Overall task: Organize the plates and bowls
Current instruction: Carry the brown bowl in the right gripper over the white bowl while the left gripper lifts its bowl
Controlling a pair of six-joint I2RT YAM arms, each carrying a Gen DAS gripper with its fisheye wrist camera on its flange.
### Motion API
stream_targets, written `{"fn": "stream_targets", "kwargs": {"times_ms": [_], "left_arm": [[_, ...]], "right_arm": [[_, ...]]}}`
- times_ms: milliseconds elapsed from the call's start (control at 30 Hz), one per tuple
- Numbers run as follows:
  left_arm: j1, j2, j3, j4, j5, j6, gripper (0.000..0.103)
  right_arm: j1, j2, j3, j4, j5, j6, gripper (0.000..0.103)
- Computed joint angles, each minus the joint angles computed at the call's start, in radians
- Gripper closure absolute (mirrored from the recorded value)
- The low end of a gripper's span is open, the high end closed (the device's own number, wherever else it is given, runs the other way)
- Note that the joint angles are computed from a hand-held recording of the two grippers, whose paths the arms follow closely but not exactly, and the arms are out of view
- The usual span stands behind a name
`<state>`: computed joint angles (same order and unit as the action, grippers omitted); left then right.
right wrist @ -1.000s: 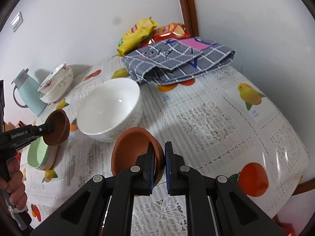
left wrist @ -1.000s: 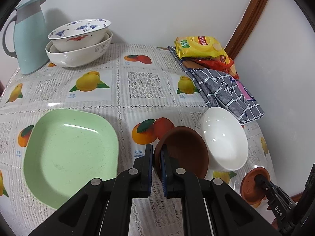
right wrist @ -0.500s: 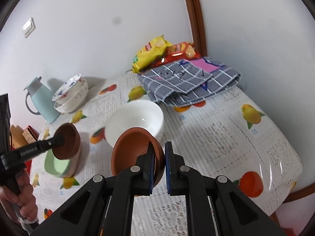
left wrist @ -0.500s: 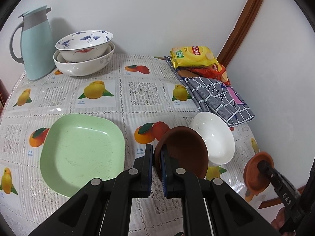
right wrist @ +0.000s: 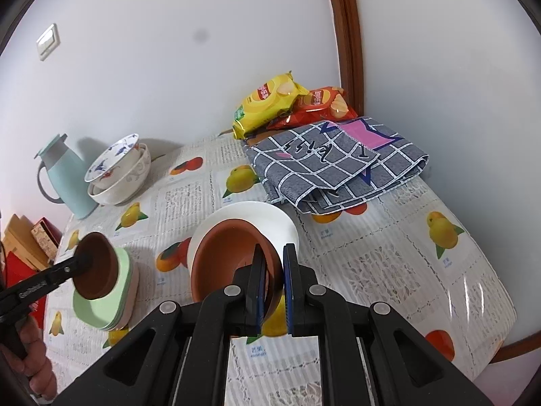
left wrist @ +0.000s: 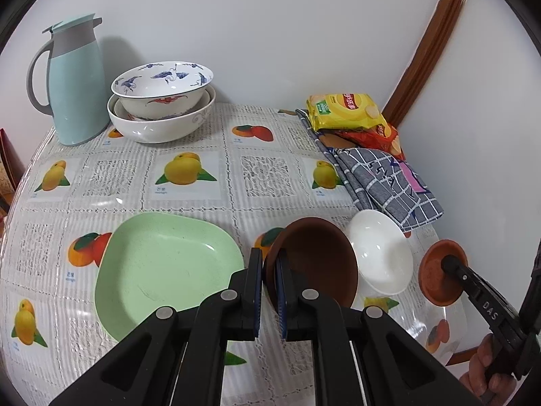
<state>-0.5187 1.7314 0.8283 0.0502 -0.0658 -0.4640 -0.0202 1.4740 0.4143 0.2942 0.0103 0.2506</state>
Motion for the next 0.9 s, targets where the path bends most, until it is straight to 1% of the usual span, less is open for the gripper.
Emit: {"fn": "stream_targets", "kwargs": {"times_ms": [433, 567, 900], "left_arm": [[0.039, 0.105, 0.077, 0.013, 0.035, 0.04, 0.095], [0.05, 0.131, 0.096, 0.017, 0.047, 0.042, 0.095], [0.08, 0.201, 0.151, 0.023, 0.075, 0.054, 0.095]], "right_arm": [[0.011, 0.234, 0.14, 0.036, 0.015, -0.016, 0.093], [0.016, 0.301, 0.182, 0.039, 0.039, -0.021, 0.093], [0.019, 0.449, 0.287, 0.025, 0.034, -0.042, 0.093]]}}
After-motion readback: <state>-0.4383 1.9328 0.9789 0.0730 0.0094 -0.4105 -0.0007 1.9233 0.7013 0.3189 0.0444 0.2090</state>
